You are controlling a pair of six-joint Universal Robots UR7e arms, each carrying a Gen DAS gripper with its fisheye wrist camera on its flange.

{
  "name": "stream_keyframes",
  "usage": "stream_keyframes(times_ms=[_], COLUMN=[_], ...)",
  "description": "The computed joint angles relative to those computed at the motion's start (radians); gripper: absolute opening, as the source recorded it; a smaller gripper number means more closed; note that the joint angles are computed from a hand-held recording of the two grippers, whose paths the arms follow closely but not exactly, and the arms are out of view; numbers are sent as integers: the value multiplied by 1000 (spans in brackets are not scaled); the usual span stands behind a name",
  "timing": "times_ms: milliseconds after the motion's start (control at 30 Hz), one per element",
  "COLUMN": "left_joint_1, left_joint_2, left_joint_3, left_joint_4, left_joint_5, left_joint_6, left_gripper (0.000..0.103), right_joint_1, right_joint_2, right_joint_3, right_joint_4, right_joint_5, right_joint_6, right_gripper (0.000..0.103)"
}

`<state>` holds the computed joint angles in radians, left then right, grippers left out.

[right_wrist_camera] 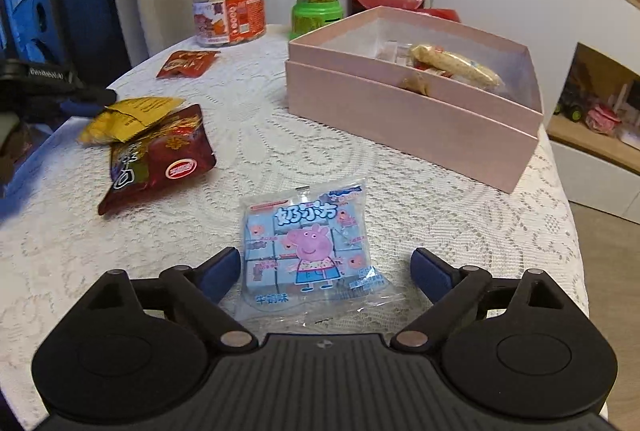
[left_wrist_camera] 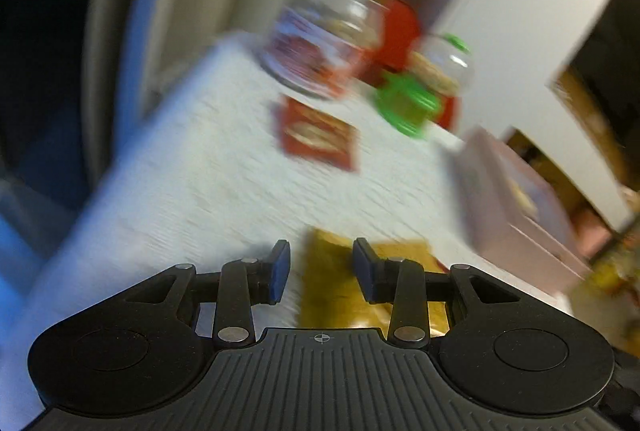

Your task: Organize snacks

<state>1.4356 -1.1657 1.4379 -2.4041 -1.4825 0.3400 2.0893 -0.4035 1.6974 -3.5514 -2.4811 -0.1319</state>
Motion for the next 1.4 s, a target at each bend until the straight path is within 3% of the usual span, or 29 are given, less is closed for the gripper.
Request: stream_keyframes(times_ms=[67,133,233,333,400,533,667,800,933,1033,1100,1133,1300,1400], left_joint_1=[1,-6,-39,-56,-50,-25,-14,0,16,31,30,29,23,8], left_joint_2=[0,5,32,154,259,386,310,190,107,55,31,19,-21,-53], left_joint_3=[-27,-36,-10,-89,-228,-447,-343,-219,-132,-85,-47,-26,26,66], left_joint_4=[101,107,-137,-349,-303,-63,-44,40,63,52,-4,-35,-63,-17], left_joint_5=[-65,-108,-52,17,54,77,52,1,-45,-79,-72,-67,-99,-120], left_joint_6=[16,40,155,292,280,209,269,255,214,199,219,232,249,299], left_gripper=[43,43,43,43,43,36,35,35,34,34,34,34,34,34], right_joint_1=[2,9,20,19,17,23,35,33,18,4,7,10,31,39], right_joint_2=[-1,9,26,32,36,48,72,133,220,240,222,205,108,47], right_joint_3=[-13,-45,-94,-130,-155,-187,-237,-372,-553,-600,-572,-549,-390,-268], right_joint_4=[8,3,-4,56,110,145,154,243,432,512,499,501,451,338], right_joint_5=[-1,-15,-15,23,51,95,117,166,169,187,194,197,154,109], right_joint_6=[-8,-42,-100,-100,-78,-70,-139,-160,-120,-93,-82,-86,-69,-28], right_gripper=[92,92,92,92,92,92,92,92,92,93,87,77,73,72])
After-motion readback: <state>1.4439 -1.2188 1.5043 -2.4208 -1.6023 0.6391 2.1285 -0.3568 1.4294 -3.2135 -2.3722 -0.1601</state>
